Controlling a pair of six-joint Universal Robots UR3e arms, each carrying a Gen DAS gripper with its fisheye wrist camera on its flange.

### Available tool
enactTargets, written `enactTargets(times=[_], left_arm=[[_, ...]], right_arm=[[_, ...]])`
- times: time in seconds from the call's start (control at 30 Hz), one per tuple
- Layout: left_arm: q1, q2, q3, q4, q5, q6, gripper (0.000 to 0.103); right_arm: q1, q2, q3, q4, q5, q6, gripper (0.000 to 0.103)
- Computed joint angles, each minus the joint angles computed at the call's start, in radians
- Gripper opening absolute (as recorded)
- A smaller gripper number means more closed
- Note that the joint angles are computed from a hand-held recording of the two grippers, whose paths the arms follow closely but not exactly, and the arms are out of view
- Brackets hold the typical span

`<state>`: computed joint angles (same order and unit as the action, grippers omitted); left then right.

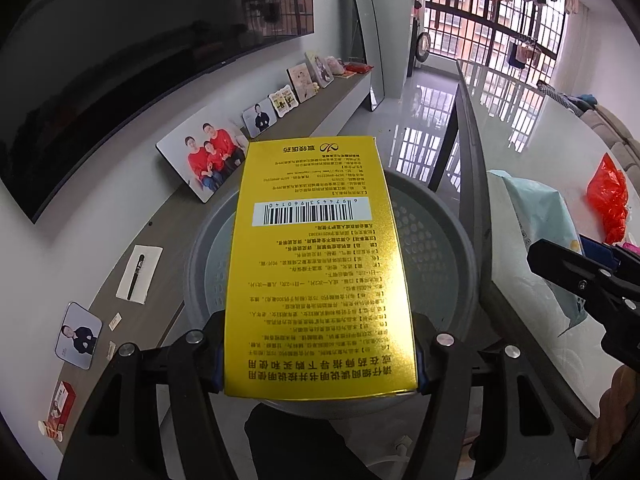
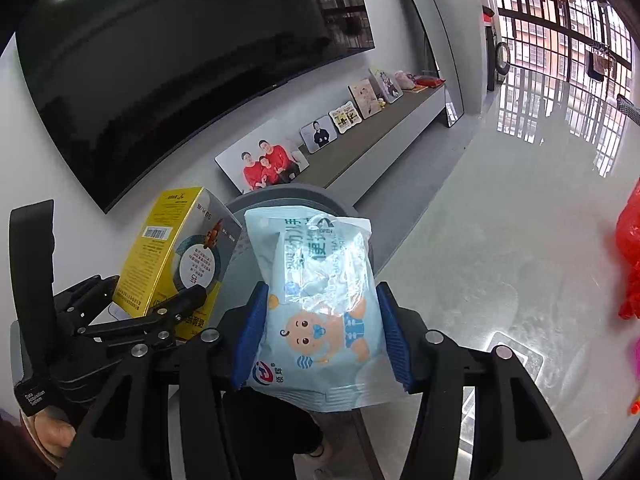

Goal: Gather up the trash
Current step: 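Carry the box and wipe pack over the grey basket and release both, then move both tools back from the basket toward the table items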

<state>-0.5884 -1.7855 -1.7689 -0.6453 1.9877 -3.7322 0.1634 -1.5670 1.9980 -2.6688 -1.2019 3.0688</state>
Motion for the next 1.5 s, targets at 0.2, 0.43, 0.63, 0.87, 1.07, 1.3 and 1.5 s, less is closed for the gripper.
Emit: enactTargets(times=[0.2, 0.43, 0.63, 0.87, 1.07, 1.3, 1.5], left_arm=[[0.077, -0.003, -0.076, 0.076, -0.066, 0.06, 0.063], [0.131, -0.028, -0.106, 0.133, -0.104, 0.094, 0.063], [0.15, -0.03, -0.118, 0.142, -0.112, 0.096, 0.063], [0.148, -0.019, -0.121, 0.135, -0.093, 0.084, 0.075], [0.143, -0.013, -0.114, 0.127, -0.084, 0.082, 0.078], [0.142, -0.008, -0.109, 0.116, -0.085, 0.082, 0.078], [0.114, 0.004, -0.099, 0.104, -0.063, 0.066, 0.084]], right_arm=[[0.106, 0.171, -0.167, 0.015, -0.073, 0.047, 0.053], [0.142, 0.275, -0.269, 0.053, -0.097, 0.06, 0.053], [0.146, 0.297, -0.277, 0.055, -0.095, 0.043, 0.053], [0.146, 0.291, -0.257, 0.008, -0.095, 0.042, 0.071], [0.137, 0.274, -0.241, 0.0, -0.092, 0.044, 0.071], [0.122, 0.251, -0.207, -0.019, -0.069, 0.049, 0.071], [0.098, 0.197, -0.145, -0.044, -0.05, 0.049, 0.071]])
